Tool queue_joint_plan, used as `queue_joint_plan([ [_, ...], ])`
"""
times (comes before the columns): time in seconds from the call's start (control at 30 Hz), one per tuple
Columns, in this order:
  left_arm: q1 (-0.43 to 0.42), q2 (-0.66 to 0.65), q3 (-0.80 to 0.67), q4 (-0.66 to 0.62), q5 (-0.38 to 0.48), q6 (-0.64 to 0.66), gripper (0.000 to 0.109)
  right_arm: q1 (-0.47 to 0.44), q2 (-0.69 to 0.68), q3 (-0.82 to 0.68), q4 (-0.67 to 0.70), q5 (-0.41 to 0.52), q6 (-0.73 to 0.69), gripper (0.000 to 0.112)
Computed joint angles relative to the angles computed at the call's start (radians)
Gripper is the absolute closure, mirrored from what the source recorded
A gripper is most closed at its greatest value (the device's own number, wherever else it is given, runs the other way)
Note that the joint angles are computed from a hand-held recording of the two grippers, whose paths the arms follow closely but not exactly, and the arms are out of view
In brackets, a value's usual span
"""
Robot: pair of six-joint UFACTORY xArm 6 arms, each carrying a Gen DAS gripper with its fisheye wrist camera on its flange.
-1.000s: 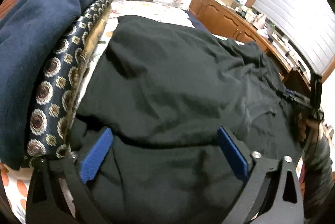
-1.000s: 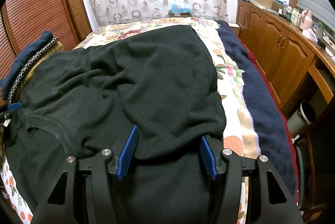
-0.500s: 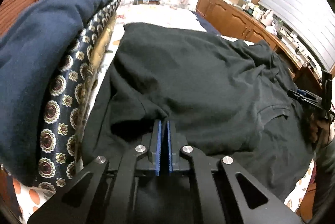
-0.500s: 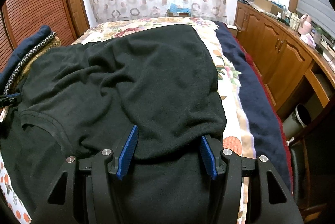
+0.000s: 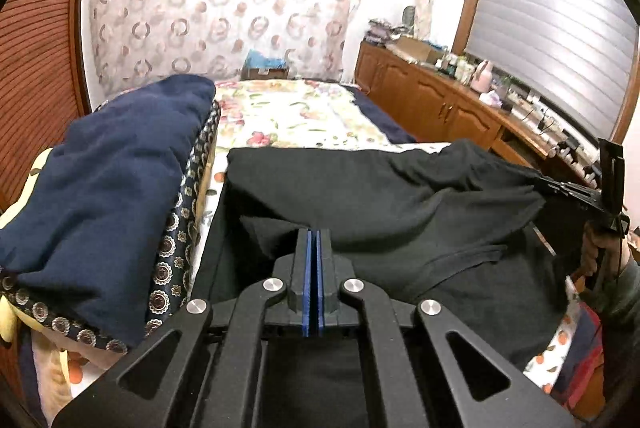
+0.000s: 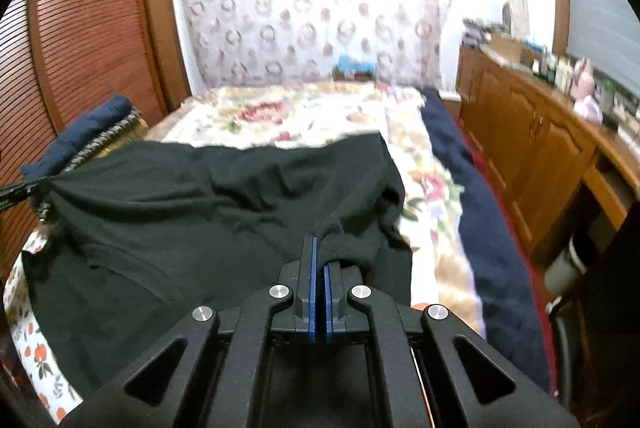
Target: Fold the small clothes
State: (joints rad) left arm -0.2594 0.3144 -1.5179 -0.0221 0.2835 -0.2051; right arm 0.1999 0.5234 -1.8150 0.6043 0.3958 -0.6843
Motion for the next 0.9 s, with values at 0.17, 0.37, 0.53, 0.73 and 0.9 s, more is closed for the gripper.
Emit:
queue_joint_plan([
  [0.17, -0.002, -0.097, 0.118, -0.079, -0.074, 0.067, 0.105, 0.003, -0.141, 0.162, 0.127, -0.032, -0.147, 0.110],
  [0.37, 0.002, -0.221, 0.282, -0.099, -0.122, 0.078, 0.105, -0.015, -0.297, 0.344, 0.222, -0.026, -0.284, 0.110],
  [0.53, 0.004, -0.293, 0.402, -0.023, -0.125, -0.001, 0.105, -0.028, -0.396, 0.471, 0.228, -0.020, -0.325, 0.110],
  [0.73, 0.021, -0.273, 0.426, 0.076, -0.056, -0.113, 0.105, -0.054, -0.341, 0.446, 0.083, 0.042, -0.170, 0.110],
  [0.9, 0.032, -0.266, 0.432, 0.160, -0.045, -0.184, 0.076, -0.053, -0.305, 0.407, 0.003, 0.047, -0.081, 0.097],
])
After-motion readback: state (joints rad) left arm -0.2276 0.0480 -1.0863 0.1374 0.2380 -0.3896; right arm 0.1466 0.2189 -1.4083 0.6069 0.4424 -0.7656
